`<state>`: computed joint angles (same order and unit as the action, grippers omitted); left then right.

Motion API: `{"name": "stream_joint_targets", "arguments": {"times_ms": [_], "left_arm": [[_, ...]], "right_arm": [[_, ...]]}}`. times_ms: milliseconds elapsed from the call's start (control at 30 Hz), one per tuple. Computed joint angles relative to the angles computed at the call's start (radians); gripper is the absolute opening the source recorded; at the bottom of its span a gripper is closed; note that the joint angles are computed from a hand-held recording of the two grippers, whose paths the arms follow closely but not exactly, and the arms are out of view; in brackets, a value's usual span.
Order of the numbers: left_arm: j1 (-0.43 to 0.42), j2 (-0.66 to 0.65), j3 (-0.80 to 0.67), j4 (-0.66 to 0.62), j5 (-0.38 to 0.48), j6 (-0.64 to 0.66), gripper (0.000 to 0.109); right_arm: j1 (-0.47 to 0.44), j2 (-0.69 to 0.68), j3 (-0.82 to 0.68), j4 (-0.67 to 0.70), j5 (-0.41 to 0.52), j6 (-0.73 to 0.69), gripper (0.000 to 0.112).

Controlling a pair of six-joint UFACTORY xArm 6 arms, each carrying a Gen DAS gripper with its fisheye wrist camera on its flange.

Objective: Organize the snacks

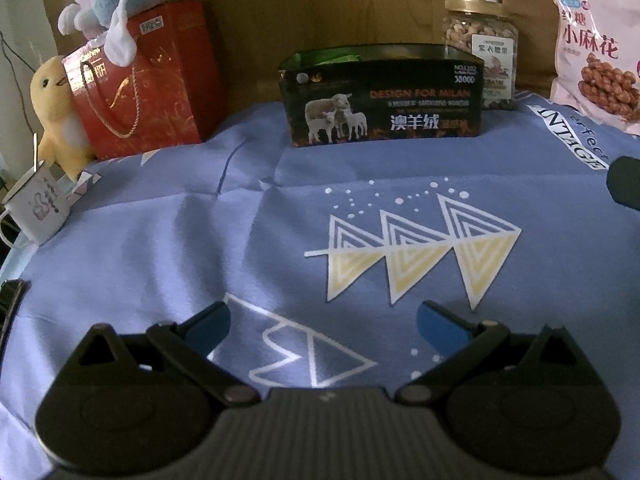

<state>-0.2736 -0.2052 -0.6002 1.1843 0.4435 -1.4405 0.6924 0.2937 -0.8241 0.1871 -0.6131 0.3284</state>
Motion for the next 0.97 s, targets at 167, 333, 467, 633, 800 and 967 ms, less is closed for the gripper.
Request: {"name": "stream_joint_targets", "arguments": {"times_ms": [167, 333, 467, 633, 800, 967], "left_arm": [[0.007, 0.003, -0.007, -0.009, -0.005, 0.007, 0.103], [0.006, 0.01, -0.013, 0.001, -0.004, -0.007, 0.103], [0.011, 0.021, -0.017, -0.015, -0.016, 0.006, 0.103], [0.014, 0.024, -0.018, -0.013, -0.022, 0.0, 0.103], [0.031, 0.032, -0.019, -0.036, -0.059, 0.016, 0.103], [0.034, 0.028, -0.018, 0.009, -0.091, -0.013, 0.103]], "right_arm": [[-0.002, 0.001, -0.002, -0.002, 0.005, -0.002, 0.103], [-0.003, 0.001, -0.004, 0.0, 0.01, 0.001, 0.103], [-0.005, 0.001, -0.005, -0.004, 0.014, 0.005, 0.103], [-0.003, 0.003, -0.004, 0.005, 0.011, -0.002, 0.103], [-0.004, 0.005, -0.006, 0.006, 0.016, -0.004, 0.103], [0.0, 0.004, -0.004, 0.027, 0.011, -0.021, 0.103]]}}
